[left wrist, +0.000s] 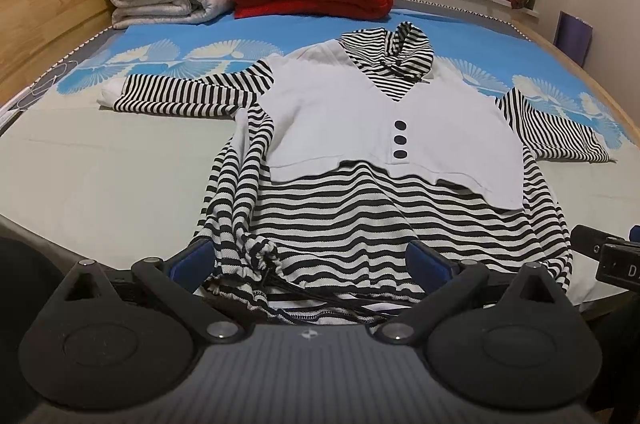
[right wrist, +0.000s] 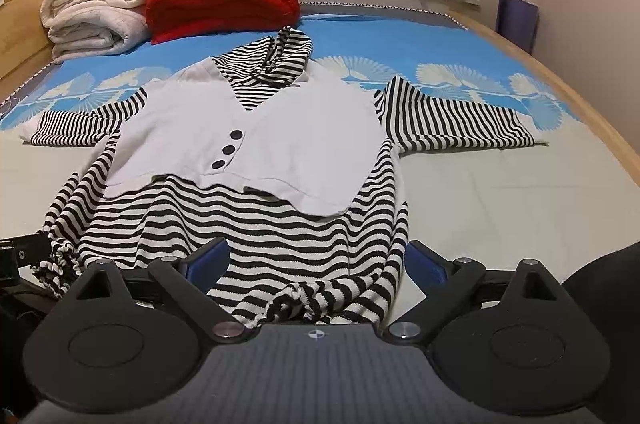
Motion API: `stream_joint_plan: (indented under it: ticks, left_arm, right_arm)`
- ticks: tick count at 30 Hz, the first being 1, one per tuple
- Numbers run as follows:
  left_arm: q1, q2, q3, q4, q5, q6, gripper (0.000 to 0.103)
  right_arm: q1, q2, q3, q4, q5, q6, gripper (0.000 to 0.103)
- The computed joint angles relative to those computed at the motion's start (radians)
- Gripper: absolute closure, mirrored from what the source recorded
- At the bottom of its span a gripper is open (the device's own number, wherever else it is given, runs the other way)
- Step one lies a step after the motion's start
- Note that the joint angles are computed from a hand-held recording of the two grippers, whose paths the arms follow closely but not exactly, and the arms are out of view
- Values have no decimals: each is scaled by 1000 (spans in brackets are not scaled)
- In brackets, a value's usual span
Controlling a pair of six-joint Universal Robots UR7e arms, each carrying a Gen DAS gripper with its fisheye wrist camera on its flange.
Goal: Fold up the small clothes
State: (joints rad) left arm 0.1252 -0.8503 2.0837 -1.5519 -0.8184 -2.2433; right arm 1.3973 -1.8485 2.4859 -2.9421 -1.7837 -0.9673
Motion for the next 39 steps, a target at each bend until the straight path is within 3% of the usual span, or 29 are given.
stream_joint_plan:
  ticks: [19,25,28,30,33,35,39]
  left_arm:
    - [10,-27,20,-28,-6,-2,1]
    - [149,-73,-14,115,13,90,1]
    - [237,-107,-19,176,39,94,1]
    - [284,-139,8,147,47,78,1]
    - [327,-164,86,35,39,93,1]
    - [365,-173,120,-72,-5,143,1]
    - [376,-209,206,-276,1,239,1]
  right_arm:
    - [-4,-4,-8,0,21,0,12]
    - [8,109,-84,-57,2,69,20]
    - [25,221,-130,-145,-92,60,20]
    - [27,302,-154,-205,-183,42,19]
    - [18,388,-185,-231,-288,70,19]
    - [8,420,-200,-223,-324,99,19]
    - [-7,467,-216,-207,-384,166,19]
